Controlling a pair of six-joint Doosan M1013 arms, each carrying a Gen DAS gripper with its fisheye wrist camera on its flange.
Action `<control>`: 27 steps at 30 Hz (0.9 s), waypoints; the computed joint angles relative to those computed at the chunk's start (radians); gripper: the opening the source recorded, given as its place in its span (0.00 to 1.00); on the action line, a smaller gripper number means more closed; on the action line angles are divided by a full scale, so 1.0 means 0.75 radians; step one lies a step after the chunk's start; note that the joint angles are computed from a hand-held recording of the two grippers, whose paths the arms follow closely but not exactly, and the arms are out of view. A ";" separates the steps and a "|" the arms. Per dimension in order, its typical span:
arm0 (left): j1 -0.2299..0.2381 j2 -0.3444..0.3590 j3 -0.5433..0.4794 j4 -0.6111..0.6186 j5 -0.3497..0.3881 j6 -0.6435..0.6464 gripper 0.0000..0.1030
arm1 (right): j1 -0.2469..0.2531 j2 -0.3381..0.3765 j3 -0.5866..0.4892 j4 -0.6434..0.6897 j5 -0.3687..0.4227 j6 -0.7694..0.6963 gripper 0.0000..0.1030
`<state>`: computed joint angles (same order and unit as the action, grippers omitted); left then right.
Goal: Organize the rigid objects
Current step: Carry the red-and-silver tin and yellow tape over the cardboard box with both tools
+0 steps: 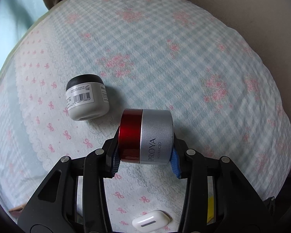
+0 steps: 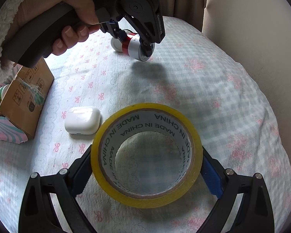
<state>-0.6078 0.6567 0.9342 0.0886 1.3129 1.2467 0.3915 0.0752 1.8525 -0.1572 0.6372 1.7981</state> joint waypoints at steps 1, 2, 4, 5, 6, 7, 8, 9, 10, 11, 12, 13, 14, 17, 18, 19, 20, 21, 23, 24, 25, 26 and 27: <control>0.004 -0.018 0.014 -0.002 -0.006 -0.004 0.37 | -0.001 -0.004 -0.005 -0.002 0.010 0.003 0.93; 0.007 -0.032 0.019 -0.006 -0.010 -0.009 0.37 | -0.002 -0.006 -0.012 -0.001 0.019 0.006 0.93; 0.007 -0.066 0.036 -0.005 -0.017 -0.026 0.37 | -0.004 -0.017 -0.027 -0.002 0.040 0.015 0.93; 0.008 -0.086 0.044 -0.005 -0.020 -0.033 0.37 | -0.004 -0.022 -0.038 -0.008 0.055 0.021 0.93; 0.007 -0.110 0.057 -0.003 -0.026 -0.046 0.37 | -0.004 -0.028 -0.050 -0.012 0.071 0.025 0.93; 0.010 -0.132 0.066 -0.003 -0.031 -0.055 0.37 | -0.003 -0.034 -0.062 -0.015 0.084 0.027 0.93; 0.013 -0.157 0.078 -0.002 -0.037 -0.066 0.37 | -0.001 -0.042 -0.075 -0.021 0.097 0.029 0.93; 0.014 -0.182 0.090 -0.002 -0.044 -0.078 0.37 | 0.002 -0.050 -0.087 -0.028 0.110 0.031 0.93; 0.021 -0.203 0.095 -0.008 -0.049 -0.084 0.37 | 0.005 -0.058 -0.100 -0.031 0.125 0.031 0.93; 0.024 -0.228 0.108 -0.010 -0.054 -0.091 0.37 | 0.007 -0.068 -0.111 -0.033 0.135 0.035 0.93; 0.025 -0.254 0.119 -0.005 -0.056 -0.099 0.37 | 0.009 -0.079 -0.121 -0.034 0.144 0.044 0.93; 0.025 -0.280 0.132 0.005 -0.058 -0.105 0.37 | 0.011 -0.089 -0.133 -0.032 0.159 0.049 0.93; 0.027 -0.308 0.147 0.015 -0.061 -0.112 0.37 | 0.014 -0.097 -0.146 -0.034 0.178 0.057 0.93; 0.038 -0.392 0.195 0.030 -0.069 -0.142 0.37 | 0.031 -0.117 -0.195 -0.054 0.253 0.086 0.93; 0.044 -0.421 0.213 0.028 -0.069 -0.148 0.37 | 0.042 -0.118 -0.219 -0.072 0.292 0.107 0.93; 0.049 -0.449 0.231 0.029 -0.070 -0.151 0.37 | 0.050 -0.122 -0.239 -0.079 0.319 0.124 0.93; 0.052 -0.477 0.250 0.036 -0.066 -0.150 0.37 | 0.056 -0.126 -0.260 -0.071 0.341 0.131 0.93; 0.056 -0.505 0.271 0.048 -0.062 -0.149 0.37 | 0.066 -0.129 -0.280 -0.072 0.364 0.143 0.93; 0.066 -0.568 0.321 0.066 -0.057 -0.156 0.37 | 0.092 -0.129 -0.324 -0.086 0.409 0.164 0.93; 0.073 -0.600 0.348 0.068 -0.059 -0.166 0.37 | 0.107 -0.129 -0.346 -0.086 0.428 0.167 0.93; 0.083 -0.635 0.377 0.065 -0.061 -0.180 0.37 | 0.123 -0.127 -0.370 -0.090 0.442 0.175 0.93; 0.095 -0.669 0.407 0.061 -0.065 -0.194 0.37 | 0.140 -0.125 -0.393 -0.094 0.455 0.182 0.93; 0.108 -0.703 0.437 0.057 -0.070 -0.207 0.37 | 0.156 -0.121 -0.420 -0.089 0.473 0.187 0.93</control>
<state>-0.5269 0.1294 1.2622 0.1314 1.2602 1.0915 0.5082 -0.0156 1.5375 -0.2241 0.9922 1.9384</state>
